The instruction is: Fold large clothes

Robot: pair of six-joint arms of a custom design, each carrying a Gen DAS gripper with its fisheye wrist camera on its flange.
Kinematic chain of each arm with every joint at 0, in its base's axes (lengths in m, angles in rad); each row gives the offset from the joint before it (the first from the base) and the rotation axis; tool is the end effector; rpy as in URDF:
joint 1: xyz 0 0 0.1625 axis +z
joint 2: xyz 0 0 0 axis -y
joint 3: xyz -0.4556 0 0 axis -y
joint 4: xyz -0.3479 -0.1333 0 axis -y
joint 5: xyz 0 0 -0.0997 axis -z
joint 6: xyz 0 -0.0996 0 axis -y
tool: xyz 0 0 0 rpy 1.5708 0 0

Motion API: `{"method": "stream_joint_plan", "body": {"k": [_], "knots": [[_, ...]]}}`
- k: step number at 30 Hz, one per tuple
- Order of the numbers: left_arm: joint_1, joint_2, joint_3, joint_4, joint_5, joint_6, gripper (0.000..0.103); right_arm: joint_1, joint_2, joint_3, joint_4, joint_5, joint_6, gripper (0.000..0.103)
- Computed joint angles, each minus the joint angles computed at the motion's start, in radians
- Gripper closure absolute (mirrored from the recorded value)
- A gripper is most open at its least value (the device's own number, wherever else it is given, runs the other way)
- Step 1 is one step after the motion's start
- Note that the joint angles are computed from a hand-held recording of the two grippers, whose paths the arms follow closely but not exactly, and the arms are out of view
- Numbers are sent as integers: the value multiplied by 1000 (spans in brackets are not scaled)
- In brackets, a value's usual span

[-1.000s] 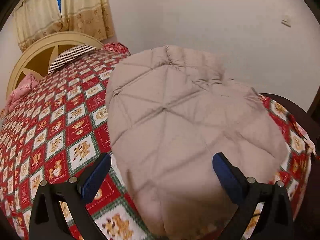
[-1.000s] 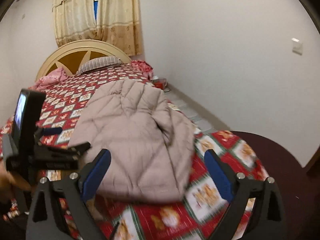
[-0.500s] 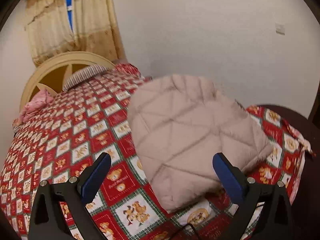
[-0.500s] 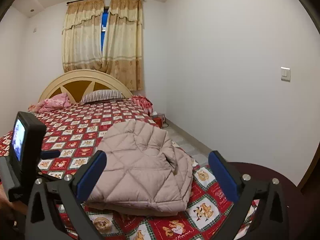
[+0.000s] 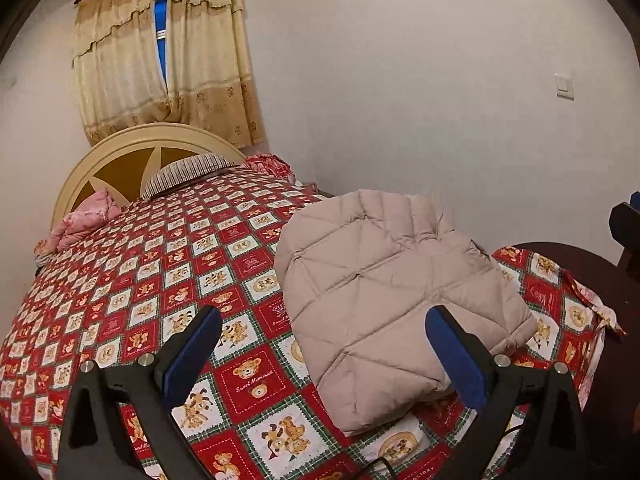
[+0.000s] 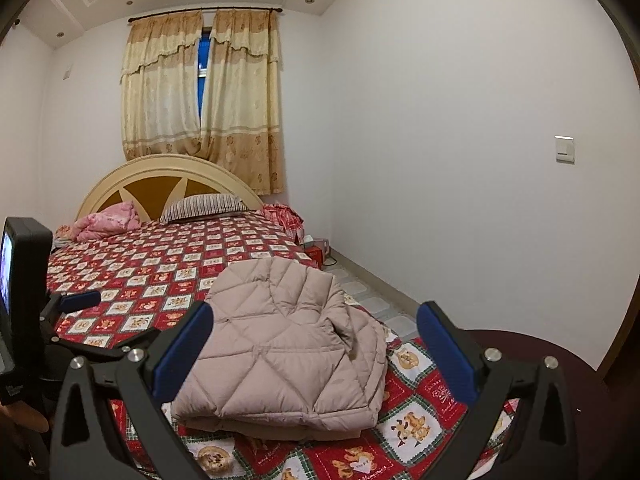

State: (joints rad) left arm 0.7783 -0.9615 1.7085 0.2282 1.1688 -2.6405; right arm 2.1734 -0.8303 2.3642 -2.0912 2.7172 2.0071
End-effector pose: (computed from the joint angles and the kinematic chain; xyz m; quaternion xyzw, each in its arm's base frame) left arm -0.2243 -0.4631 0.1679 0.5178 0.7828 -0.3122 0.1471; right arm 0.2661 -0.3118 0.0882 0.0050 -0.6254 0.6396 0.4470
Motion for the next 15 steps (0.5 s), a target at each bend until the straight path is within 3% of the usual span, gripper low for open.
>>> {"method": "stream_joint_plan", "body": {"k": [15], "knots": [[-5, -3, 12, -10, -1, 3, 1, 11, -17, -7, 46, 25, 33, 0]]}}
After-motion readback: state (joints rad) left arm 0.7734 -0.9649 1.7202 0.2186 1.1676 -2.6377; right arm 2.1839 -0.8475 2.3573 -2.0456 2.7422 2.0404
